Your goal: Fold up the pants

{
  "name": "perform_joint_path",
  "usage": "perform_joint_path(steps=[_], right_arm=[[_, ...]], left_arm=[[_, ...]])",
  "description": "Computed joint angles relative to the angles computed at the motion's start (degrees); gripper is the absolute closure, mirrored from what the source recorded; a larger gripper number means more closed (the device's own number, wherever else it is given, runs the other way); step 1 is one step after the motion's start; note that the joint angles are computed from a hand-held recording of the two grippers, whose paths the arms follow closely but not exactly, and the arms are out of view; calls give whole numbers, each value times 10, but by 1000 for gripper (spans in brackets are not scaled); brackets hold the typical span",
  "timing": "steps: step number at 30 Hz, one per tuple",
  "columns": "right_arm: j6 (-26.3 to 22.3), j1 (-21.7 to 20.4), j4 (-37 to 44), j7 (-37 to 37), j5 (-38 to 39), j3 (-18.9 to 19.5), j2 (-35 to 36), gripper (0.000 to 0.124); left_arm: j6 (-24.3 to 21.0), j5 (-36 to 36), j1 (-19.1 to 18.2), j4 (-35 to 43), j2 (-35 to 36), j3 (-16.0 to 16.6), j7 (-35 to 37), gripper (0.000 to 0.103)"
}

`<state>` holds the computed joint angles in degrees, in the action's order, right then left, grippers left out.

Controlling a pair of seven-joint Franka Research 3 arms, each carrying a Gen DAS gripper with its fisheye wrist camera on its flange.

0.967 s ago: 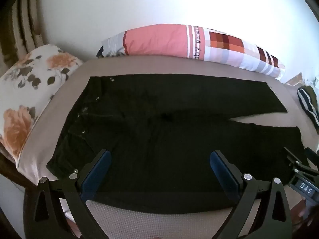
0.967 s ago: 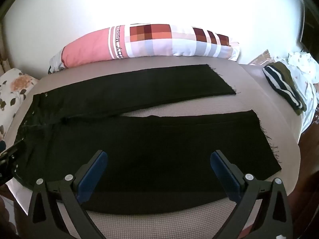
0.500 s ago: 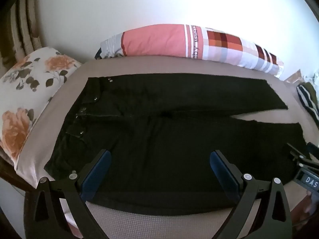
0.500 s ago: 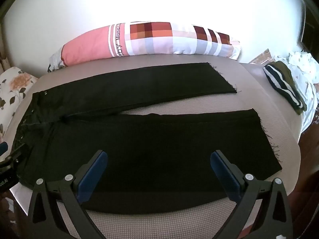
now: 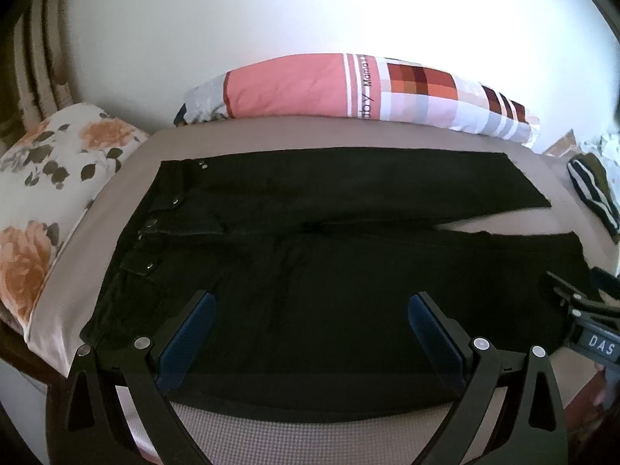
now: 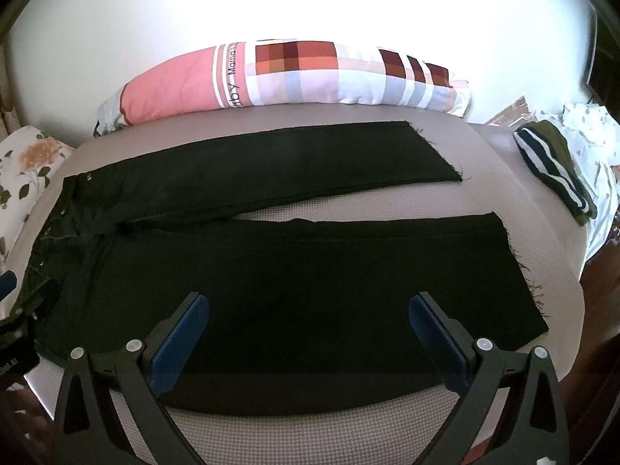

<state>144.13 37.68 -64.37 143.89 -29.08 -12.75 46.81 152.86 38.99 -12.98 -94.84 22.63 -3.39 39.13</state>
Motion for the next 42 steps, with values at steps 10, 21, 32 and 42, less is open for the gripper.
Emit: perform_joint_path(steps=[10, 21, 32, 42], right_arm=[[-3, 0, 3, -1, 0, 0, 1, 21], [-3, 1, 1, 0, -2, -1, 0, 21], [-6, 1, 5, -2, 0, 0, 4, 21], [-11, 2, 14, -2, 0, -2, 11, 21]], left_arm=[[-6, 7, -5, 1, 2, 1, 12, 4], [-10, 10, -3, 2, 1, -1, 12, 4], [-43, -7, -3, 15, 9, -5, 22, 4], [-59, -47, 6, 23, 16, -14, 48, 4]])
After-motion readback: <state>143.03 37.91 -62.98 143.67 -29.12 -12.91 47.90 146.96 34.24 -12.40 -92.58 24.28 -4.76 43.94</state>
